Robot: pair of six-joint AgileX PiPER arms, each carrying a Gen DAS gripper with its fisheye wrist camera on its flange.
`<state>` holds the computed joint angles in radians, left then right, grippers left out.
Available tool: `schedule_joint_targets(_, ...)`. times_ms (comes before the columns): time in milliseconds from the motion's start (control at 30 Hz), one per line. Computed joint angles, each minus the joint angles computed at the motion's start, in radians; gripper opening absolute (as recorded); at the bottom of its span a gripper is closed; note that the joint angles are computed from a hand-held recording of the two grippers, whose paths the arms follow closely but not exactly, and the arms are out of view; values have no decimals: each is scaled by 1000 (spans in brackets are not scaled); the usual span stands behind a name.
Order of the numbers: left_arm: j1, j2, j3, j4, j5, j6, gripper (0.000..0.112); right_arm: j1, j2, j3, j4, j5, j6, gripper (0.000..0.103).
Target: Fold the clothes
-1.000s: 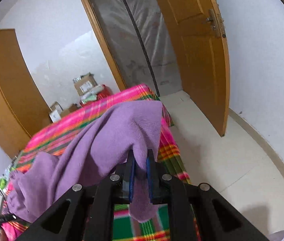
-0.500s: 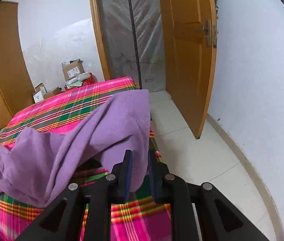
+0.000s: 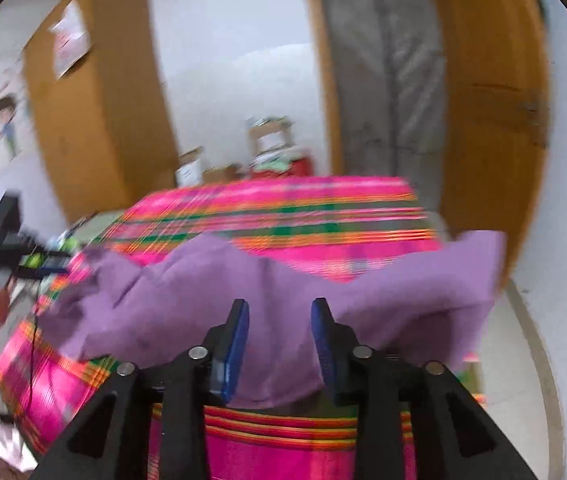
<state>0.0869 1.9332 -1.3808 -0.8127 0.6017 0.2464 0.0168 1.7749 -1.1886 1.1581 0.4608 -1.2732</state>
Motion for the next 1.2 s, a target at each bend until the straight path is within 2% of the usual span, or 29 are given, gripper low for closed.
schedule_joint_targets(167, 31, 121, -156, 98, 75, -149, 56, 102, 121, -110, -174, 43, 108, 36)
schedule_joint_targets(333, 60, 213, -262, 87, 118, -210, 56, 147, 224, -223, -284, 112, 221, 43)
schedule_joint_targets(400, 62, 237, -296, 90, 128, -226, 55, 173, 226, -216, -296, 101, 202, 43)
schedule_joint_targets(467, 62, 257, -325, 94, 132, -244, 50, 200, 224, -202, -300, 83, 166, 44)
schedule_joint_targets(533, 56, 273, -353, 124, 134, -278, 34, 236, 233, -202, -347, 49, 184, 44)
schedule_joint_targets(567, 53, 280, -366, 138, 133, -289, 30, 250, 237, -203, -368, 30, 199, 44)
schedule_joint_targets(633, 50, 292, -387, 155, 132, -302, 11, 270, 254, -216, -413, 9, 236, 44)
schedule_joint_targets(833, 65, 262, -348, 113, 76, -264, 6, 306, 284, -240, -526, 3, 290, 44)
schedule_joint_targets(1067, 83, 214, -306, 66, 29, -212, 6, 354, 305, -245, -697, -83, 414, 44)
schedule_joint_targets(1200, 88, 171, -265, 64, -41, -194, 4, 379, 309, -239, -800, -115, 494, 44)
